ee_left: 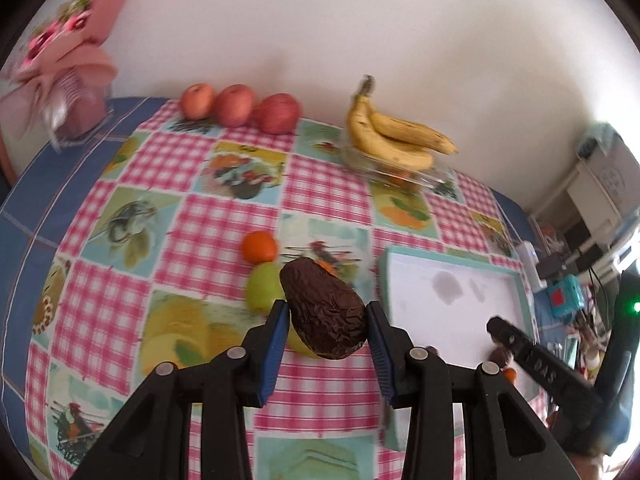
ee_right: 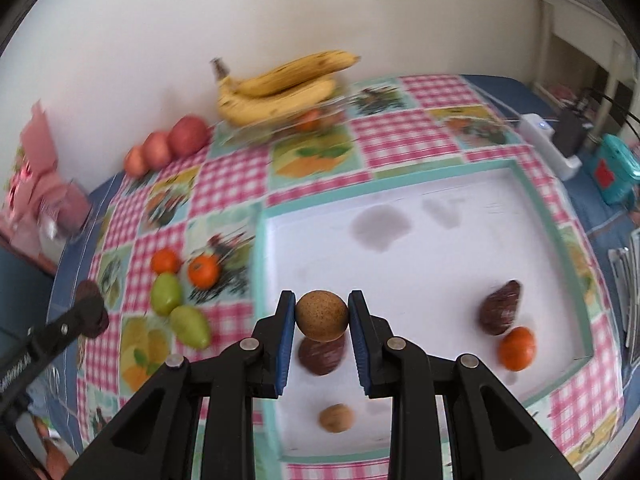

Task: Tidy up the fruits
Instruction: 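Carry the avocado and kiwi over the white tray with both grippers, then lower both fruits into the tray and open the right then left gripper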

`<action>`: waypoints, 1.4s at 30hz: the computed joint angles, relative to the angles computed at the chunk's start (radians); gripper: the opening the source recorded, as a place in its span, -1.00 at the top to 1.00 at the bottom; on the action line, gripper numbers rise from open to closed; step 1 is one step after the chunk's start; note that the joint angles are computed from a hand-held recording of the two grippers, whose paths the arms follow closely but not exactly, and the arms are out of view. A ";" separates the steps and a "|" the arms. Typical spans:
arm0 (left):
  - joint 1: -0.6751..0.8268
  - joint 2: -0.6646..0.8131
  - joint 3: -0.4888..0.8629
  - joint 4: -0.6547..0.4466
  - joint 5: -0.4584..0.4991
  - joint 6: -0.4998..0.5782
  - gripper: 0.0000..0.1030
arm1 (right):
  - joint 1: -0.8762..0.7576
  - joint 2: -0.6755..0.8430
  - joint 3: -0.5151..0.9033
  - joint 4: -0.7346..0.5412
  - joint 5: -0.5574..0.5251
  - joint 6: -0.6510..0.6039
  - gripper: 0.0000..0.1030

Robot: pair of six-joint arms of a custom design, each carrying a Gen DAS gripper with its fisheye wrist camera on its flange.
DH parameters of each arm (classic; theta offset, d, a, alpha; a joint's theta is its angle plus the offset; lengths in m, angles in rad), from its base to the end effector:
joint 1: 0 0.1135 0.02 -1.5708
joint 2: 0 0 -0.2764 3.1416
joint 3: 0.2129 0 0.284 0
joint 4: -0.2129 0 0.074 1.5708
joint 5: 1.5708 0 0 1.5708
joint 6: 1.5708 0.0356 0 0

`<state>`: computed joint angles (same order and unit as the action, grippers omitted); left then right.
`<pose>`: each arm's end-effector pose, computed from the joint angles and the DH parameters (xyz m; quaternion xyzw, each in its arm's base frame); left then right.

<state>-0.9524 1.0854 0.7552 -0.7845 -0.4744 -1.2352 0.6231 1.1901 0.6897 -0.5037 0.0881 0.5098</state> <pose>0.1406 -0.1695 0.2299 -0.1860 0.9299 -0.0901 0.3042 0.2036 0.1424 0.1972 -0.0420 0.9584 0.1142 0.2584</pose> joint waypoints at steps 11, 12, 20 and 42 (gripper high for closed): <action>-0.073 0.325 0.201 0.122 0.044 0.122 0.19 | -0.210 -0.046 -0.007 -0.027 0.003 -0.077 0.46; -0.079 0.351 0.220 0.126 0.049 0.131 0.19 | -0.236 -0.052 -0.008 -0.030 0.008 -0.088 0.46; -0.126 0.504 0.336 0.137 0.076 0.173 0.19 | -0.418 -0.097 -0.018 -0.057 0.007 -0.175 0.46; -0.166 0.762 0.499 0.133 0.192 0.218 0.19 | -0.539 -0.014 -0.047 -0.045 -0.005 -0.281 0.45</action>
